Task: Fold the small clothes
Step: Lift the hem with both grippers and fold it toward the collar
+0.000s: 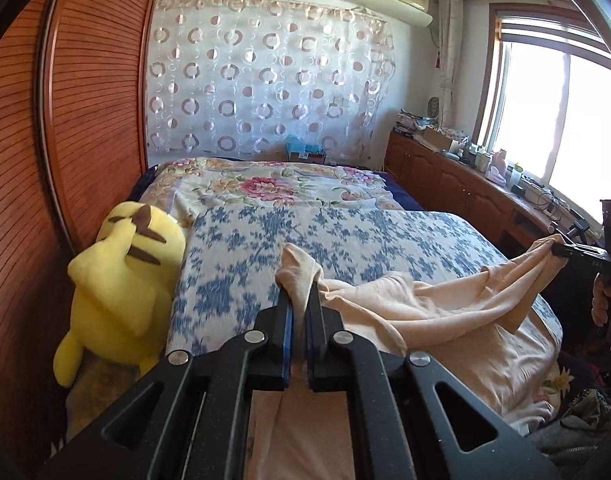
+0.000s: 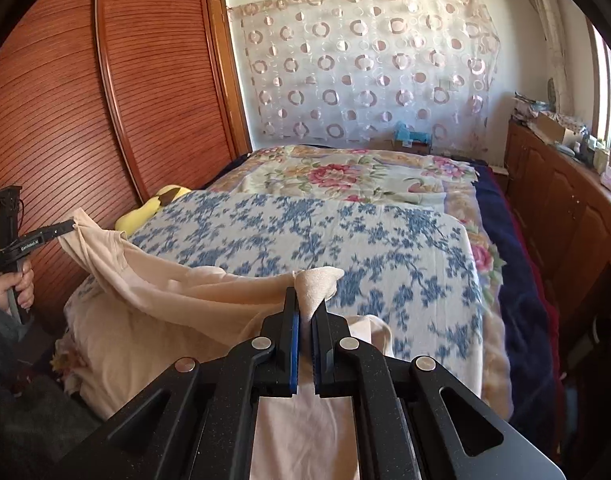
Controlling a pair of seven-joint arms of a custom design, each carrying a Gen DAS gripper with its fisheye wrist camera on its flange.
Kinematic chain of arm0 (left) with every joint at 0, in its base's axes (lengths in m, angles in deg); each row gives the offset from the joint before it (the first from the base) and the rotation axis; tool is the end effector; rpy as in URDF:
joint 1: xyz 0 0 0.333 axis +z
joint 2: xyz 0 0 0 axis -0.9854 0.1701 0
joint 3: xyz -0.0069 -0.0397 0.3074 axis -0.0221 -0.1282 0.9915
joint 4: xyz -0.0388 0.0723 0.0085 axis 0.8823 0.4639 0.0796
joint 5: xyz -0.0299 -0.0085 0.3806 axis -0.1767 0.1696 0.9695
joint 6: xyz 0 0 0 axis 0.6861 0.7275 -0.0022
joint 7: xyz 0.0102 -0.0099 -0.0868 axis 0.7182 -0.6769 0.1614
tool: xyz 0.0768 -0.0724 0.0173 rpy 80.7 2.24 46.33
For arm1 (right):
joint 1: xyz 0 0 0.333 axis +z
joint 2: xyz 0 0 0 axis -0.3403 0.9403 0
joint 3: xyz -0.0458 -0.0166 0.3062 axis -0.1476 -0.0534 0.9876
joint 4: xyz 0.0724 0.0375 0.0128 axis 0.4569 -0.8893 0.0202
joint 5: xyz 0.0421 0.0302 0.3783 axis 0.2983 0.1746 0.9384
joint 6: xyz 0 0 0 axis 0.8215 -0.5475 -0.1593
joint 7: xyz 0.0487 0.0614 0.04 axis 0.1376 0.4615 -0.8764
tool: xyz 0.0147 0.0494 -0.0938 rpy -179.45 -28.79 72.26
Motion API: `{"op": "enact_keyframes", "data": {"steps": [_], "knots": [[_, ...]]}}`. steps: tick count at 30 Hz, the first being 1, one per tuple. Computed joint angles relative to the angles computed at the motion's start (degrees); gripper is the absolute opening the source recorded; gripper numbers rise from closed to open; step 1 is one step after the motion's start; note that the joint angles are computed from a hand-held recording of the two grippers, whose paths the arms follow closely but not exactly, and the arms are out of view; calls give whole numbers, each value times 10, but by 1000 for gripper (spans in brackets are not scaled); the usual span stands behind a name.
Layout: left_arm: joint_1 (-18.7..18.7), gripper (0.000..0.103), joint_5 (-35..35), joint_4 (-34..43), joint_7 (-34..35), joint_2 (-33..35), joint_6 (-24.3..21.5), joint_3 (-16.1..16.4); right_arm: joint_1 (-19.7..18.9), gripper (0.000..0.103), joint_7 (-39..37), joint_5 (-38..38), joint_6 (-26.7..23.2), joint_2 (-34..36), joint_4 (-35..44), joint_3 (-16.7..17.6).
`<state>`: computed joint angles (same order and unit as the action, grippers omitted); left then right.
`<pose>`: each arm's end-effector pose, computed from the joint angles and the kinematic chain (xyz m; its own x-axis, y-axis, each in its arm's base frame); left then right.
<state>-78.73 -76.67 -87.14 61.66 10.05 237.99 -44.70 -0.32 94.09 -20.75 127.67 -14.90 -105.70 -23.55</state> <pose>0.6085 -0.0318 0.5661 -0.4535 -0.8797 0.1431 -0.5247 0.1338 -0.8407 0.4689 -0.0060 0.6107 0.1356 -0.9891 -0.0575 -0.4745 -0.0139 -0.8801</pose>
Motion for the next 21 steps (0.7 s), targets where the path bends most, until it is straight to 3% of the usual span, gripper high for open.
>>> {"op": "enact_keyframes", "data": {"steps": [4,10,12,15,16,17,21], "knots": [[1,6,-24,-50,24,-48,-13,11,-81,5,58,-52,-37,-48,-32,63],[-18,6,20,-81,18,-66,14,17,-79,5,75,-85,-86,-80,-43,68],[-20,13,44,-83,4,-60,13,18,-71,5,82,-82,-103,-77,-44,66],[-20,21,27,-82,18,-54,-3,24,-64,5,79,-73,-131,-68,-47,60],[-20,29,23,-81,19,-52,-3,24,-69,5,83,-74,-141,-64,-46,64],[-19,37,21,-82,22,-51,-2,23,-77,7,89,-78,-147,-60,-45,69],[-19,48,40,-77,19,-43,13,18,-104,20,117,-96,-149,-44,-30,88]]}}
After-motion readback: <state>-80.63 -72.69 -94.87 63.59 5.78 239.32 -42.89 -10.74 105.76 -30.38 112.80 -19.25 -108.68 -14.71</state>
